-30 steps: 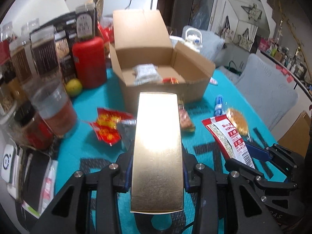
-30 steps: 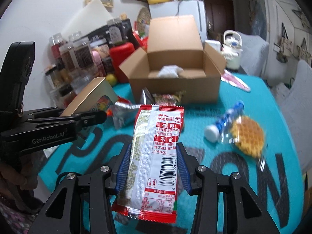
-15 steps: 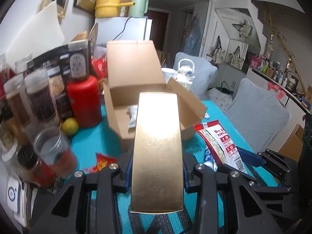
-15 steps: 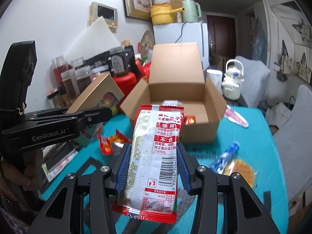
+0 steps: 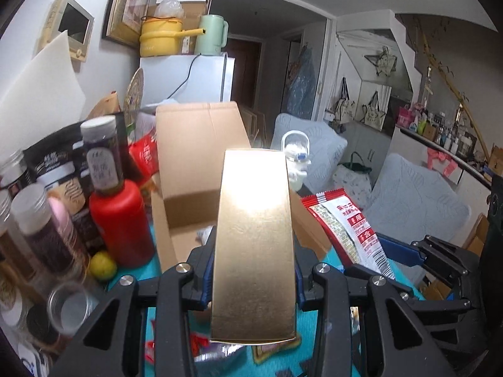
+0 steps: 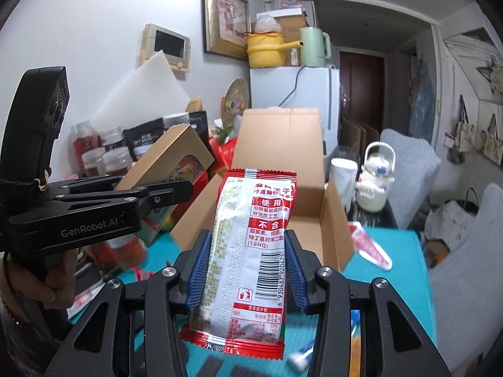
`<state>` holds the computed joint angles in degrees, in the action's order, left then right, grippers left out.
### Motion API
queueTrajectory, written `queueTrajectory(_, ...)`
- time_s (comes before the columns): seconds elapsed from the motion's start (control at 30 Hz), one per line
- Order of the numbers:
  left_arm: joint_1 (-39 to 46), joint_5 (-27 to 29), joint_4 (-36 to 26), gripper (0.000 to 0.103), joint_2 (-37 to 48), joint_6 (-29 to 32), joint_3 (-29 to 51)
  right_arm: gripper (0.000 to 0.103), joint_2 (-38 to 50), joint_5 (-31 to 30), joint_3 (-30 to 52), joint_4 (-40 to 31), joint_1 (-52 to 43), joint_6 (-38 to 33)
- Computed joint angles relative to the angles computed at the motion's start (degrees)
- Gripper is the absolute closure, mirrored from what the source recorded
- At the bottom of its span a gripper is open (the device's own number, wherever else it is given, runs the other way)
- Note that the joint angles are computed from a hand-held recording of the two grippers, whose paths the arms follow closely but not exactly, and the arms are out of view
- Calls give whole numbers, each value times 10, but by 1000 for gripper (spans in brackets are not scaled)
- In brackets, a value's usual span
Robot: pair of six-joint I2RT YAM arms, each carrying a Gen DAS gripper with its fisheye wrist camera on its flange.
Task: Organize snacks
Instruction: 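Lift the Dove box and sausage packet with both grippers toward the box, then lower both grippers into the box and open them to release both packets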
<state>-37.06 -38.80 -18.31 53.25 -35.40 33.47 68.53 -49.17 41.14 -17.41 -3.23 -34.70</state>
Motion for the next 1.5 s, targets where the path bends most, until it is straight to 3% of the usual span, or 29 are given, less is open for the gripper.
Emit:
queueTrajectory(0.23, 103, 66, 104, 65, 65, 72, 18, 58, 80, 43, 48, 97, 53, 70)
queueTrajectory(0.47, 202, 139, 202, 65, 147, 102, 33, 58, 170, 56, 101, 163, 88, 108)
queueTrajectory(0.67, 272, 194, 250, 65, 230, 121, 62, 58, 247, 73, 151, 202, 122, 144)
queueTrajectory(0.83, 306, 208, 257, 65, 294, 144, 100, 58, 314, 106, 203, 212, 154, 169)
queueTrajectory(1.07, 345, 231, 246, 65, 389, 150, 153, 58, 416, 138, 307, 159, 182, 175)
queueTrajectory(1.4, 371, 263, 175, 65, 506, 143, 232, 58, 502, 196, 381, 95, 208, 156)
queueTrajectory(1.5, 375, 275, 148, 65, 519, 136, 250, 58, 533, 176, 422, 47, 201, 162)
